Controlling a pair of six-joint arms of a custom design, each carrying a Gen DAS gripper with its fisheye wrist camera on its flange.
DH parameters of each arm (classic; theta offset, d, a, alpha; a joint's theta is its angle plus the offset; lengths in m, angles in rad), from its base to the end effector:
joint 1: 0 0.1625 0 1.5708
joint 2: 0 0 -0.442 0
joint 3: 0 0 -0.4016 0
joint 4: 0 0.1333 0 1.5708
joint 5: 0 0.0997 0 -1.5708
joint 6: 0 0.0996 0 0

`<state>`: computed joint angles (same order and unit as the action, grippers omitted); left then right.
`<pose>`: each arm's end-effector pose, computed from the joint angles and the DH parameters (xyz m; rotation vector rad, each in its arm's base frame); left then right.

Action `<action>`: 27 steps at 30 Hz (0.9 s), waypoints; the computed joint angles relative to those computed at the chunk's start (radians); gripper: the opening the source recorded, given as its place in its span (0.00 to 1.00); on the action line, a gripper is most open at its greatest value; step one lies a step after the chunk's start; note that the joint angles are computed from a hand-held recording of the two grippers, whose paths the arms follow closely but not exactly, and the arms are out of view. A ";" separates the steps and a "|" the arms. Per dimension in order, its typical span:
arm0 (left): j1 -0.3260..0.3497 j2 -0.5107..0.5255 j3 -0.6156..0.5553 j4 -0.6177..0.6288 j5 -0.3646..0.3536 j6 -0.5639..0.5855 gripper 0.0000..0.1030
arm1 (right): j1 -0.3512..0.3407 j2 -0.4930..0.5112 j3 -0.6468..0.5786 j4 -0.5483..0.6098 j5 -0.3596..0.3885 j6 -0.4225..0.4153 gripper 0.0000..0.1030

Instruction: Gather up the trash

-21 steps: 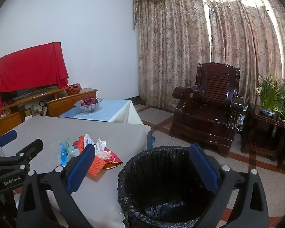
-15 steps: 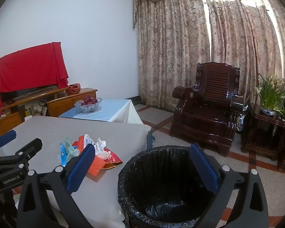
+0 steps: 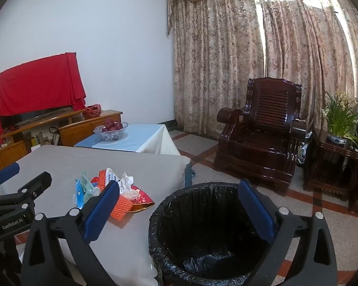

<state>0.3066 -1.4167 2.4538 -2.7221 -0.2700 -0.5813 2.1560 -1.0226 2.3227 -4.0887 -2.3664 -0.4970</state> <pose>-0.2876 -0.3315 0.2385 0.6111 1.9897 -1.3331 0.2935 -0.3305 0.2222 0.5314 -2.0294 1.4397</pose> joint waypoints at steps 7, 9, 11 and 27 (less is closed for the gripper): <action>0.009 -0.005 -0.005 -0.029 0.001 0.037 0.95 | 0.001 0.000 0.000 0.001 -0.001 0.001 0.94; 0.011 -0.006 -0.005 -0.034 0.001 0.045 0.95 | 0.001 0.000 0.000 0.003 -0.001 0.001 0.94; 0.016 -0.008 -0.008 -0.044 0.000 0.061 0.95 | 0.000 -0.001 0.000 0.004 0.000 0.001 0.94; 0.010 -0.004 -0.003 -0.036 0.001 0.040 0.95 | -0.001 0.000 0.000 0.003 0.001 0.003 0.94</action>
<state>0.3164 -1.4203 2.4504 -2.7580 -0.2691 -0.5408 2.1549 -1.0222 2.3232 -4.0853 -2.3651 -0.4937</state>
